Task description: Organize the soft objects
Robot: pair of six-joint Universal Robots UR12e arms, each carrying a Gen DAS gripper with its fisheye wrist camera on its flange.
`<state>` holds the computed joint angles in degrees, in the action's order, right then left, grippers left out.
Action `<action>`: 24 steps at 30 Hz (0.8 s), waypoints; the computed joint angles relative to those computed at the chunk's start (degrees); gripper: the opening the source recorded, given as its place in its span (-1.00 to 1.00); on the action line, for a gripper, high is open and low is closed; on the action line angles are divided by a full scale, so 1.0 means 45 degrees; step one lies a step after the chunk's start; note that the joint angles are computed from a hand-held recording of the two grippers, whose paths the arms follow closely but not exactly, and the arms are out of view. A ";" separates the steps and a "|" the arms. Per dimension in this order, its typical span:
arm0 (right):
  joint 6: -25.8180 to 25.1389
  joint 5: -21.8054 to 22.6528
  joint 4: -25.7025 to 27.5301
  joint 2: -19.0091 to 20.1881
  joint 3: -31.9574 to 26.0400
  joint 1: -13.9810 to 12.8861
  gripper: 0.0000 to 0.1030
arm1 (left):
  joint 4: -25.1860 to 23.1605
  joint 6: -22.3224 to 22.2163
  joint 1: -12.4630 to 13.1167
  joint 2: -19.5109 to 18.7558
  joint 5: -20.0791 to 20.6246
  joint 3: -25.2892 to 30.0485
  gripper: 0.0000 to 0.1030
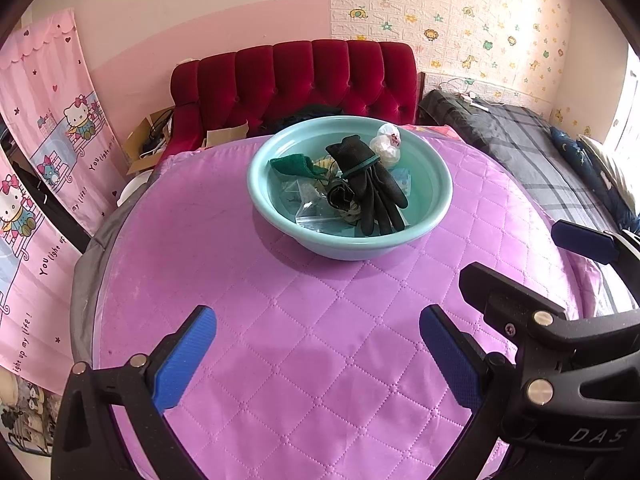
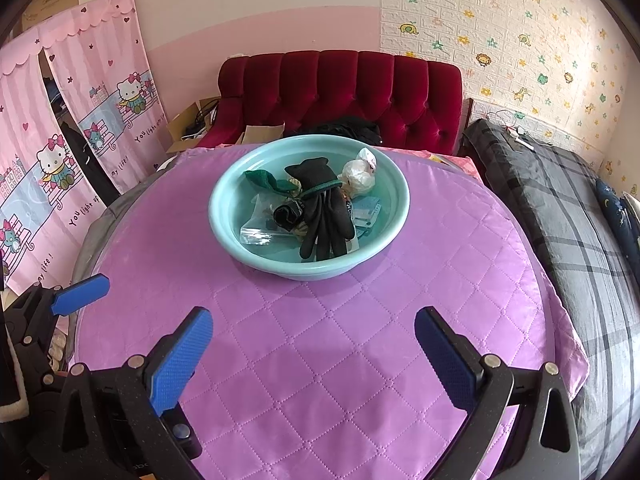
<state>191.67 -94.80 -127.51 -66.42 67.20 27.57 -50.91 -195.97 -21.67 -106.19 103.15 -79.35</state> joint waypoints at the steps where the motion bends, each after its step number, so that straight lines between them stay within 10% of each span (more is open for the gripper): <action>1: -0.0008 -0.0015 -0.0006 0.0001 -0.0001 0.0003 1.00 | -0.0016 -0.0001 -0.0001 -0.0001 0.0003 0.0007 1.00; 24: -0.0026 -0.0023 -0.0043 0.0031 -0.0010 0.0004 1.00 | -0.0134 -0.0074 0.0012 -0.0030 0.0019 0.0058 1.00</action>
<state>191.55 -94.90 -127.71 -66.28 67.15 27.58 -51.51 -196.30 -21.62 -106.32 103.23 -79.09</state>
